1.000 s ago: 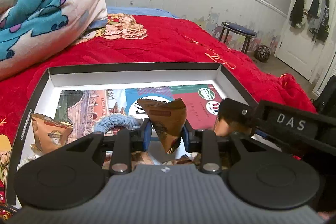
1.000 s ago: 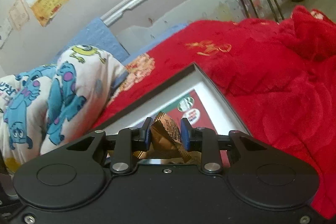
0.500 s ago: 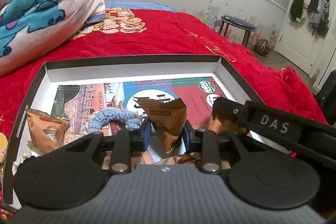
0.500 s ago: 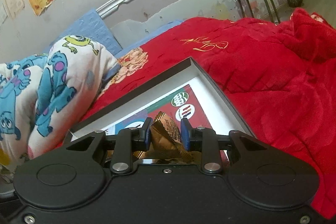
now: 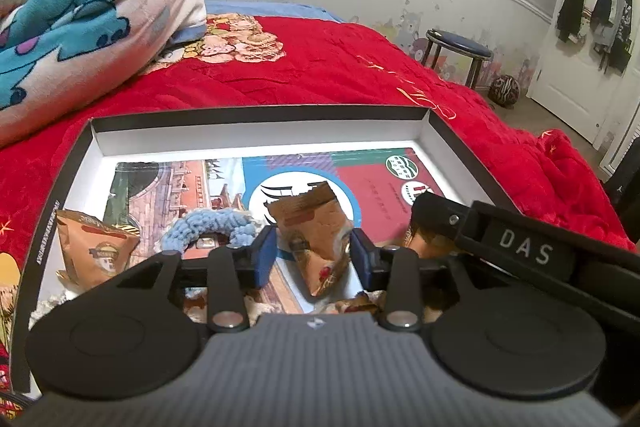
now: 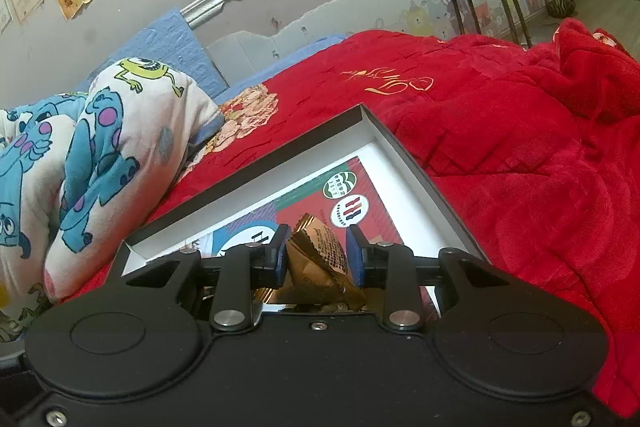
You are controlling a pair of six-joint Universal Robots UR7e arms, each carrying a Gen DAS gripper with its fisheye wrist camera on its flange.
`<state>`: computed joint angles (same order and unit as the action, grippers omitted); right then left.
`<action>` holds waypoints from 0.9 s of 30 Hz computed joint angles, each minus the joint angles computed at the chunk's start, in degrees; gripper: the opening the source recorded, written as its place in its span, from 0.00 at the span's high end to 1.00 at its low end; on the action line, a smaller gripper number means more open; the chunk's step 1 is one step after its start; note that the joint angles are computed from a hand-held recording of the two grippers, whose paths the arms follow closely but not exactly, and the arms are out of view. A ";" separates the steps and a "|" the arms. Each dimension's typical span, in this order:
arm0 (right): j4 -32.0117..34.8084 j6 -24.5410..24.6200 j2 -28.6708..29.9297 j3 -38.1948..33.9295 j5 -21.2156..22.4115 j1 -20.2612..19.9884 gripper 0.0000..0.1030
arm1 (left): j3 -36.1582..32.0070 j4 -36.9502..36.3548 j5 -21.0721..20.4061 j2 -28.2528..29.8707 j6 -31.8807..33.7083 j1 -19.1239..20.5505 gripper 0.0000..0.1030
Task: Organize objects
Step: 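Open both tools, dropping the two tan packets into the box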
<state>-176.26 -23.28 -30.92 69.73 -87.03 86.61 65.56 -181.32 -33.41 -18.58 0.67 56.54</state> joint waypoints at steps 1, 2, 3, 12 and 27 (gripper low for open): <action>0.21 0.17 -0.08 0.02 0.26 -0.07 0.70 | 0.18 -0.18 0.05 -0.15 -0.01 -0.03 0.40; 0.46 0.31 -0.17 0.02 0.52 -0.14 0.70 | 0.41 -0.33 0.13 -0.34 -0.34 -0.09 0.40; 0.58 0.53 -0.27 0.07 0.87 -0.22 0.70 | 0.59 -0.54 0.20 -0.47 -0.65 -0.15 0.39; 0.12 2.57 -1.95 1.70 3.98 -0.64 0.59 | 1.40 -4.45 1.47 -1.06 1.17 -0.86 0.28; -5.59 2.78 -8.40 10.67 8.41 -0.58 0.51 | 5.75 -15.37 4.10 -2.72 9.27 -4.15 0.21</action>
